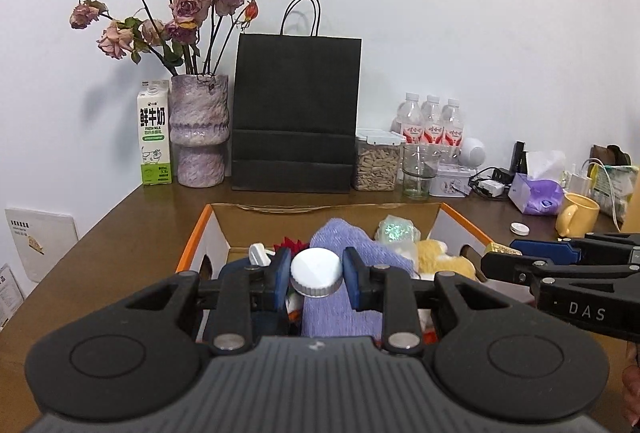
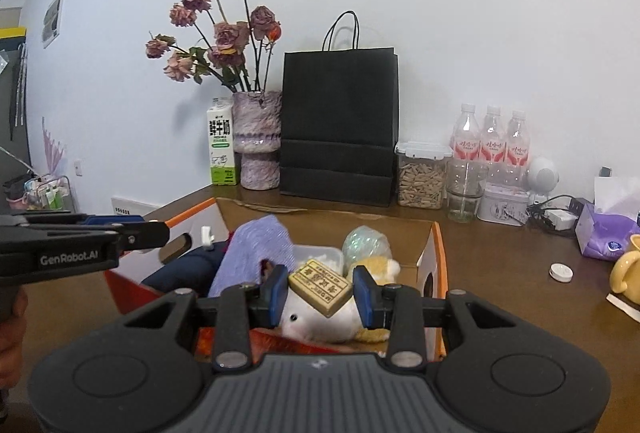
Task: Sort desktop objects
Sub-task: 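Carry the block and cap into the box and open both tools, then bring both tools back toward the remaining white cap and cable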
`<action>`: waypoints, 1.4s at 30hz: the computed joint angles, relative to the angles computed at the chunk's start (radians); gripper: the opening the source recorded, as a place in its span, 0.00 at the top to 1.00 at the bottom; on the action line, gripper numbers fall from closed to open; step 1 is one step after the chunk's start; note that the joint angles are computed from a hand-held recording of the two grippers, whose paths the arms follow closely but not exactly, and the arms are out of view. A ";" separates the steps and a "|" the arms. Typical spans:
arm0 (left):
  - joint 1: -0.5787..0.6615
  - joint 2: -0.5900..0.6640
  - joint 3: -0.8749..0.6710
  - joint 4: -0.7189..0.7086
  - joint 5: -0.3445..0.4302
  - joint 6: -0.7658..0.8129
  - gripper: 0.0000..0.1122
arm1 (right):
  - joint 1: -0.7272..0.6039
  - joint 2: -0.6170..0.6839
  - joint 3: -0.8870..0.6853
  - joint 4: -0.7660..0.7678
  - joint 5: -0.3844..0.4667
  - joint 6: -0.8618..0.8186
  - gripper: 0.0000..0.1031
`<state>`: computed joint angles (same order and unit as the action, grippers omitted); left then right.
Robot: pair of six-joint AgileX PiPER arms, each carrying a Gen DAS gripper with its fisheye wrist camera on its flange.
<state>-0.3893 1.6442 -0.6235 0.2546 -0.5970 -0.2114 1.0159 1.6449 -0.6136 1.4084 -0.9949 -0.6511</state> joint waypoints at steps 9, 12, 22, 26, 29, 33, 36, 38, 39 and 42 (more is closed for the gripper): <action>-0.025 0.185 -0.155 -0.059 -0.005 0.011 0.74 | -0.183 0.076 -0.010 -0.241 0.084 0.160 0.67; -0.015 0.215 -0.166 -0.048 -0.001 0.028 0.74 | -0.230 0.096 0.015 -0.334 0.132 0.243 0.67; -0.040 0.246 -0.141 -0.159 -0.047 0.163 0.73 | -0.202 0.157 -0.018 -0.270 0.115 0.193 0.67; -0.057 0.240 -0.119 -0.218 -0.095 0.211 0.34 | -0.173 0.166 -0.013 -0.242 0.052 0.206 0.27; -0.071 0.239 -0.086 -0.273 -0.178 0.241 0.08 | -0.143 0.182 -0.009 -0.217 -0.018 0.216 0.02; -0.083 0.240 -0.068 -0.307 -0.226 0.265 0.08 | -0.144 0.185 -0.015 -0.197 -0.016 0.203 0.00; -0.090 0.239 -0.078 -0.334 -0.201 0.287 0.08 | -0.140 0.189 -0.018 -0.187 -0.016 0.197 0.00; -0.090 0.241 -0.082 -0.342 -0.194 0.294 0.08 | -0.137 0.191 -0.018 -0.185 -0.018 0.197 0.00; -0.091 0.241 -0.084 -0.343 -0.191 0.295 0.08 | -0.138 0.192 -0.020 -0.185 -0.017 0.195 0.00; -0.089 0.243 -0.084 -0.341 -0.189 0.296 0.08 | -0.138 0.196 -0.025 -0.181 -0.013 0.190 0.00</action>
